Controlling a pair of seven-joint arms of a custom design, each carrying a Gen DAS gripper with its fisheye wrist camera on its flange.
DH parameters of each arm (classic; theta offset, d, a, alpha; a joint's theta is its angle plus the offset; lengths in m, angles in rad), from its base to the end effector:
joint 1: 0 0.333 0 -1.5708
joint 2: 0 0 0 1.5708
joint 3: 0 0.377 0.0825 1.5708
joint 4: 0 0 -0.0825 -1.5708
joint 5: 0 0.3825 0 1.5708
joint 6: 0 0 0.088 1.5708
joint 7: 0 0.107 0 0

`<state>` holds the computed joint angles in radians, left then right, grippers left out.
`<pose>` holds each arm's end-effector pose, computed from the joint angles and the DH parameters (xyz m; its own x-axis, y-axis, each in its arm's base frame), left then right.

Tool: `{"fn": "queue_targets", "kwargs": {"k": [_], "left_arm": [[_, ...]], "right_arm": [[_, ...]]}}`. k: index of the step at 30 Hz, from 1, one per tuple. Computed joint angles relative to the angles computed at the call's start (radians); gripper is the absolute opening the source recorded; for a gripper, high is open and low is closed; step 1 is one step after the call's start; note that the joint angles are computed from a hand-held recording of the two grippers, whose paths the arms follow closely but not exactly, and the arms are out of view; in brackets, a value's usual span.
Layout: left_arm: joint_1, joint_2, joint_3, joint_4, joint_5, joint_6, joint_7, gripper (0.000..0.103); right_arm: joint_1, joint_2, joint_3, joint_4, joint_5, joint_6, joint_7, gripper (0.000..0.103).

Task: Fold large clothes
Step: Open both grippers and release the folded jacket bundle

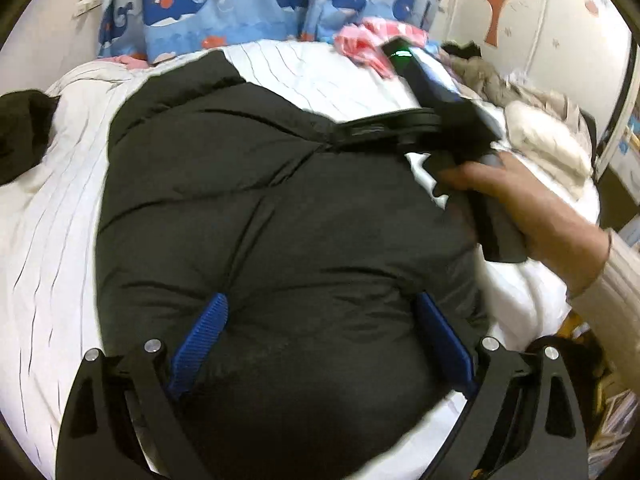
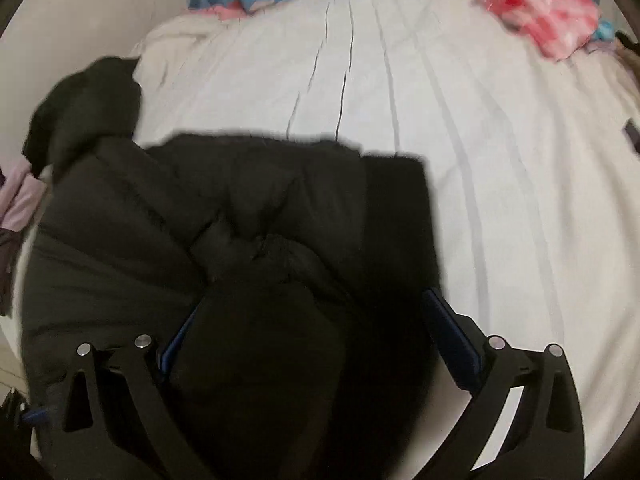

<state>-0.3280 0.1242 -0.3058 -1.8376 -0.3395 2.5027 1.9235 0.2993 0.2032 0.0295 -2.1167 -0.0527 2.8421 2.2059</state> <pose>0.5255 -0.3700 0.5840 -0.7124 -0.6830 0.1611 -0.6369 0.5330 -0.5570 0.5888 0.2028 0.4367 -0.1907 -0.9440 -0.2693 -0.8586 0.2933 -0.4204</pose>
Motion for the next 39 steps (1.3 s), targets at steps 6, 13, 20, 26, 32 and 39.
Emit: {"fn": "queue_targets", "kwargs": {"k": [6,13,20,26,32,39], "left_arm": [[0.021,-0.102,0.033,-0.103,0.013,0.144,-0.115,0.091],[0.011,-0.078,0.049,-0.106,0.309,0.06,-0.403,0.091],[0.013,-0.142,0.04,-0.167,0.49,0.149,-0.486,0.091],[0.012,-0.17,0.029,-0.198,0.592,0.206,-0.539,0.091],[0.025,-0.19,0.027,-0.221,0.658,0.251,-0.581,0.091],[0.03,-0.186,0.03,-0.218,0.636,0.257,-0.577,0.092]], "right_arm": [[0.046,-0.257,0.024,-0.233,-0.183,0.191,0.103,0.096],[0.066,-0.163,0.077,-0.16,-0.027,-0.092,-0.08,0.096],[0.058,-0.271,0.107,-0.195,-0.264,-0.066,0.102,0.096],[0.088,-0.226,0.104,-0.179,-0.154,-0.144,0.009,0.096],[0.019,-0.29,0.109,-0.213,-0.316,0.007,0.222,0.096],[0.067,-0.175,0.105,-0.142,-0.047,-0.088,-0.059,0.096]]}}
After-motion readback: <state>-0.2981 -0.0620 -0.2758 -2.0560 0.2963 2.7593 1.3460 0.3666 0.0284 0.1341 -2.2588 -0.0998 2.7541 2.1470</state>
